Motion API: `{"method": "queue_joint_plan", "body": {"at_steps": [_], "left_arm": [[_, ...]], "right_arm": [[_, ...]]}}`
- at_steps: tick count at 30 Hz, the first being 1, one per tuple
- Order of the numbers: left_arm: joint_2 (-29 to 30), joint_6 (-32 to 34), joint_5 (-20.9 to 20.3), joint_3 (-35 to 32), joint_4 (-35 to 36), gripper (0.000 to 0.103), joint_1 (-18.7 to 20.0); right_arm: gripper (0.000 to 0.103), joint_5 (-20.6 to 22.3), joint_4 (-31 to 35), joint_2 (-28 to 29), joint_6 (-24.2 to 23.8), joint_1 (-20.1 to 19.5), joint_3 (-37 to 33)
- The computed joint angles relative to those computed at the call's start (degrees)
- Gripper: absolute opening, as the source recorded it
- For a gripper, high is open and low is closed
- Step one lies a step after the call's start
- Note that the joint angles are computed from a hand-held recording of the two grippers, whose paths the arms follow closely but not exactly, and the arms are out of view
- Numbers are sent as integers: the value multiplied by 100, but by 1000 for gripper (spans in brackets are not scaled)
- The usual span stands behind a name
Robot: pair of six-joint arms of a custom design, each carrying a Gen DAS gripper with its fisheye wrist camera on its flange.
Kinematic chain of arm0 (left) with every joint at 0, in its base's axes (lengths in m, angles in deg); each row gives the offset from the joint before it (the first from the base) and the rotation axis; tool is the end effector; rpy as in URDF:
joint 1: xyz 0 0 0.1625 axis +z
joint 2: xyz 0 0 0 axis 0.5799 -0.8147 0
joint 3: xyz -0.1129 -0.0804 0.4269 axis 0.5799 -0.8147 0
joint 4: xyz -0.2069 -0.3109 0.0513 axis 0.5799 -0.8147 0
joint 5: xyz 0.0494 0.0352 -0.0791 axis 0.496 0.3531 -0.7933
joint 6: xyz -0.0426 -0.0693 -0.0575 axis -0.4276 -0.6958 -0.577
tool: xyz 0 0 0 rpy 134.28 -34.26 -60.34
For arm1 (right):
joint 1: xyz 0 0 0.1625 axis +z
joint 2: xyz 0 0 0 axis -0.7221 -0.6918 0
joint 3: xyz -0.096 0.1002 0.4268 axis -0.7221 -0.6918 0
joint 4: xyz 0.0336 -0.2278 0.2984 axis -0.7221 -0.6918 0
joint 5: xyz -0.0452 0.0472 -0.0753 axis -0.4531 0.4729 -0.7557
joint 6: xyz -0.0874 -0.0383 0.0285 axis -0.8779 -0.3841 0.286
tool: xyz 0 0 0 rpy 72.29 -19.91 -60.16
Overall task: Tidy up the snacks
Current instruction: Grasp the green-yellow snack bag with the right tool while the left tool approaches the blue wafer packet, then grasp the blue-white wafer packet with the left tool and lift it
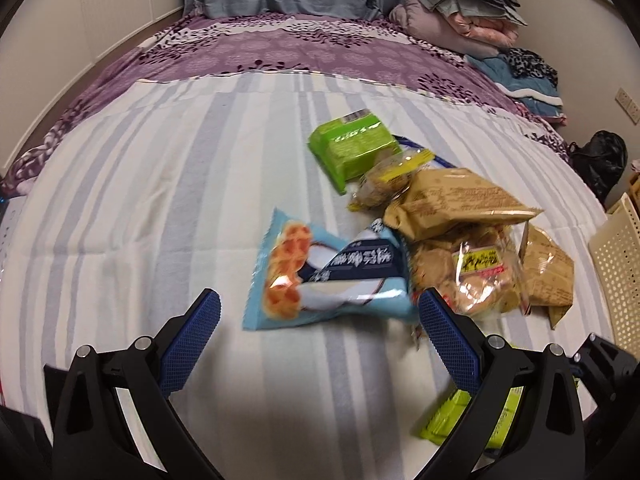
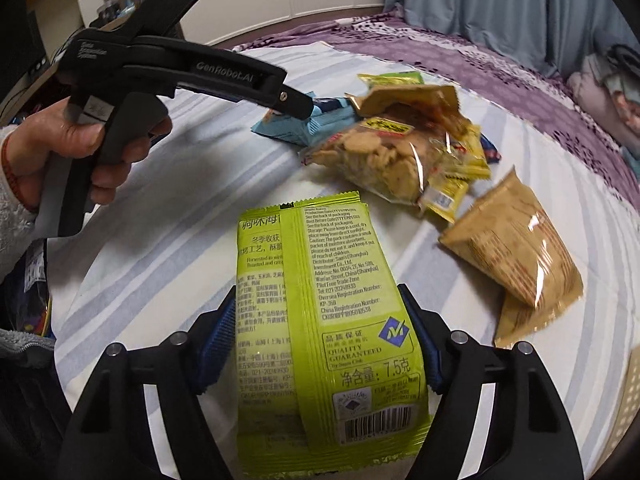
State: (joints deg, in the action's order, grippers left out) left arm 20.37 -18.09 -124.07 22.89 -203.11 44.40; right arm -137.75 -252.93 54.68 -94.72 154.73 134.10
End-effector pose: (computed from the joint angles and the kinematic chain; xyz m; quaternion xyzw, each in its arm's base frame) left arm 0.0683 -0.7176 0.2992 0.0852 0.9103 -0.2596 0.3110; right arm 0.3098 -0.6226 -0.0908 0.4233 -0.8769 0.0987 0.2054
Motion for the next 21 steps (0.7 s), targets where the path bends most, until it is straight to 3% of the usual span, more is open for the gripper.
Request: {"method": "queue_joint_plan", "body": {"at_steps": [9, 13, 17, 21], "left_arm": [[440, 114, -201, -746, 449, 101, 165], [557, 142, -166, -870, 692, 101, 224], [560, 41, -262, -899, 665, 101, 284], [557, 129, -89, -809, 470, 97, 256]], "right_arm": [[74, 17, -69, 80, 78, -8, -64], [74, 7, -69, 65, 80, -8, -47], [75, -1, -91, 91, 104, -13, -86], [75, -20, -100, 148, 132, 0, -161]]}}
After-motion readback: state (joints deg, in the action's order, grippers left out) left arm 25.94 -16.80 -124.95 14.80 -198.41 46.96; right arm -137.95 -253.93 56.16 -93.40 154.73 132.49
